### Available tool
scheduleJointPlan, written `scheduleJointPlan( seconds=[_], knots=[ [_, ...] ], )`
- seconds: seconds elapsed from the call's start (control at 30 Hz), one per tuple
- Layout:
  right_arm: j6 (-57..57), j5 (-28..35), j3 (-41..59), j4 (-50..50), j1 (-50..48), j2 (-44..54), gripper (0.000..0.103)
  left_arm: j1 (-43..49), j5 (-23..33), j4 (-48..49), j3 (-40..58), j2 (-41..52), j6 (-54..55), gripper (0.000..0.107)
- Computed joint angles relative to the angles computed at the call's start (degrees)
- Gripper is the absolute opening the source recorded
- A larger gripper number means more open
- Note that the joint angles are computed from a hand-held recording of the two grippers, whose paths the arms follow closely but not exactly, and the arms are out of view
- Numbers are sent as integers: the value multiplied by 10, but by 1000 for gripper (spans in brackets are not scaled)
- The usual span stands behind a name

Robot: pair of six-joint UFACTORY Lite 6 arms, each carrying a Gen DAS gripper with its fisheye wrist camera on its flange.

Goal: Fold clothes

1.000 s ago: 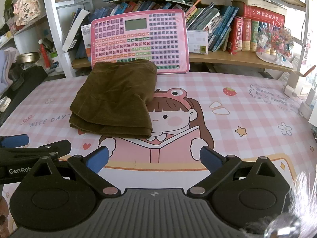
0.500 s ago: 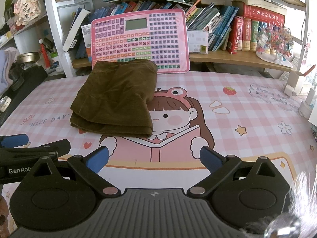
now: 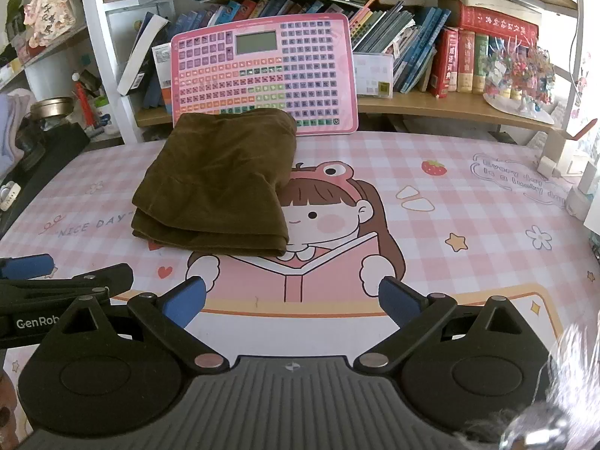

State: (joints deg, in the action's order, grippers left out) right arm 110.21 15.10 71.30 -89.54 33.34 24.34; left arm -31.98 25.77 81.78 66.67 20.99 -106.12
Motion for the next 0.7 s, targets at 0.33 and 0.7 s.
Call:
scheduleJointPlan(
  seconds=[0.33,0.7],
  knots=[
    [-5,-3,2,5,-2,3,99,1,-1,-9,4,3,7,99],
    [-27,-11,9,28,-7,11,99,0,2,-22,10,11,11,100]
  ],
)
